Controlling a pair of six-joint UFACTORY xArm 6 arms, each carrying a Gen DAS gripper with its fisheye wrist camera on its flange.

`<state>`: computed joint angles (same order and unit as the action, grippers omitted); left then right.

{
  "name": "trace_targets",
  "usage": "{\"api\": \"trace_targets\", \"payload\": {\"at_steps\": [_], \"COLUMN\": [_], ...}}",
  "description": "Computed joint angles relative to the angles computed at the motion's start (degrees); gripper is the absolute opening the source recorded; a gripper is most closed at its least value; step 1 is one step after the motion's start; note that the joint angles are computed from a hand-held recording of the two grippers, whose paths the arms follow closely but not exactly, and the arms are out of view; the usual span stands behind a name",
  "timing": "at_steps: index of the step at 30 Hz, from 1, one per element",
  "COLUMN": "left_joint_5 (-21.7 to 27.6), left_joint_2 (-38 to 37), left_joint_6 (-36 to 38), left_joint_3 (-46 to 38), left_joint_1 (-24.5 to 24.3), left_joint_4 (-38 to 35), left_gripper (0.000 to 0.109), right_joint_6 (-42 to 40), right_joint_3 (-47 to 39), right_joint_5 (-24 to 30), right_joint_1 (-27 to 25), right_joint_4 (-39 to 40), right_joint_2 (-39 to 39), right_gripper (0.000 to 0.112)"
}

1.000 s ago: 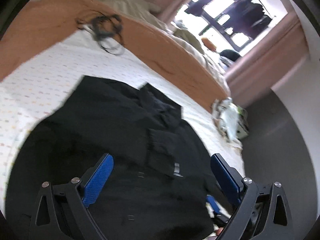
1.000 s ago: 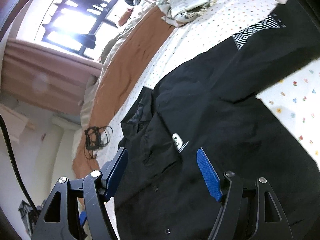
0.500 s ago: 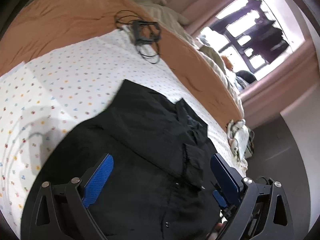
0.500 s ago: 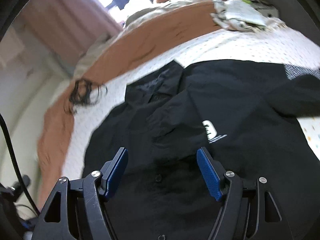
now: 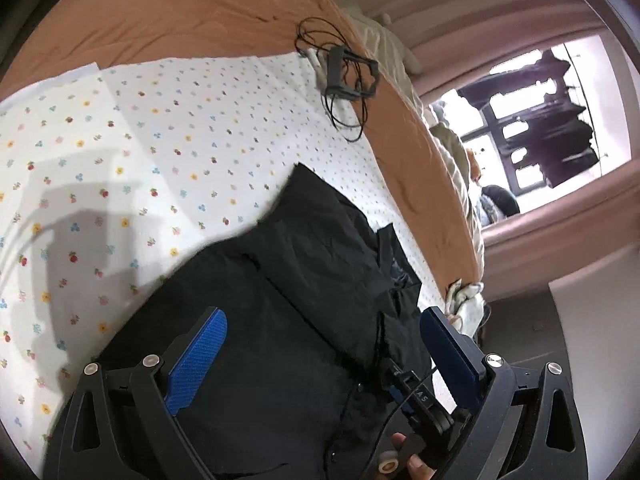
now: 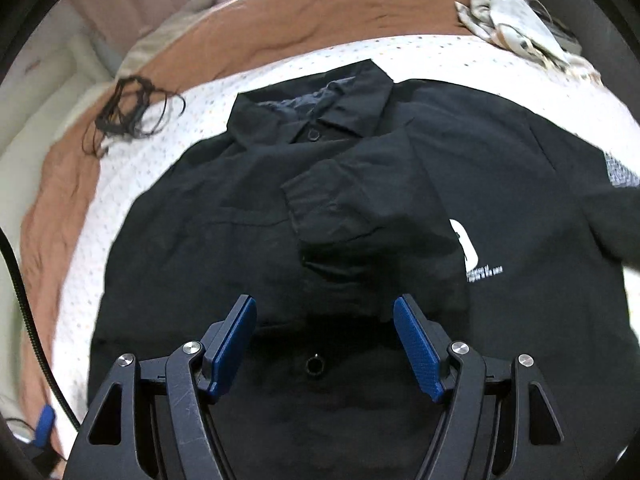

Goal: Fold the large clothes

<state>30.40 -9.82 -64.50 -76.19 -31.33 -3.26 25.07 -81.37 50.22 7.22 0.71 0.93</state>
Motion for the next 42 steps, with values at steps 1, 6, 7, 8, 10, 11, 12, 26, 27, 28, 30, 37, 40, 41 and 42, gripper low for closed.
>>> {"api": "trace_targets", "payload": {"at_steps": [1,6,7,8,10,11,12,26,27,28,30,37,40,41,42], "left_joint_5": [0.07,-0.34,-0.22,-0.17,-0.19,-0.24,-0.30,0.71,0.83,1.01,1.60,2.98,4.72,5.37,5.94], "left_joint_2": [-0.25,0.09,0.30,0.50,0.71,0.84,1.00,1.53,1.89,2.21,2.83,4.54,5.28,5.54,5.62], "left_joint_6": [-0.76,0.42,0.64,0.92,1.30,1.52,1.72,-0.02,0.26,0.63,0.97,3.71,5.18,5.94,6.99], "left_joint_3": [0.17,0.15,-0.07,-0.29,-0.47,-0.60,-0.72,-1.78,-2.20,-2.61,-3.58,-6.32,-8.28,-8.99,-9.50], "left_joint_1": [0.07,-0.29,-0.42,-0.52,-0.76,-0.84,-0.85,-1.49,-1.71,-1.94,-2.37,-3.74,-4.31,-4.42,-4.44], "left_joint_4": [0.65,-1.26,-1.35,-1.46,-1.74,-1.98,-2.25,0.48,0.40,0.43,0.88,-0.61,-0.37,-0.43,-0.52], "left_gripper": [0.097,0.097,0.097,0.097,0.097,0.097,0.097,0.097,0.097,0.097,0.097,0.097,0.097,0.097,0.097], "right_joint_6": [-0.46,-3.39,-3.97,-3.79,-2.97,-2.72,-2.63,-2.49,-1.26,1.99,11.22,9.23,5.82,4.74,4.68], "right_joint_3": [-1.81,-9.21,-9.93,-10.77,-11.20,-11.13,-11.21,1.93,2.55,3.93,4.13,11.81,11.57,11.59,11.50], "right_joint_5": [1.94,10.93,11.47,12.04,11.28,10.48,10.20,-4.84,-5.62,-6.78,-4.29,-7.94,-5.96,-5.14,-5.04], "right_joint_1": [-0.15,-1.55,-1.52,-1.36,-0.95,-0.69,-0.48,-5.56,-6.25,-7.20,-8.49,-16.19,-18.24,-19.14,-19.31], "right_joint_4": [0.03,3.92,3.41,2.15,-0.49,-1.64,-2.30,3.31,2.52,-0.66,-10.99,0.46,2.12,2.73,2.94], "right_joint_2": [1.09,5.53,6.01,6.58,7.16,7.48,7.84,-2.73,-3.44,-5.04,-6.74,-13.73,-14.43,-14.90,-14.78], "right_gripper": [0.071,0.071,0.071,0.071,0.071,0.071,0.071,0.014,0.013,0.013,0.024,0.048,0.048,0.048,0.048]}}
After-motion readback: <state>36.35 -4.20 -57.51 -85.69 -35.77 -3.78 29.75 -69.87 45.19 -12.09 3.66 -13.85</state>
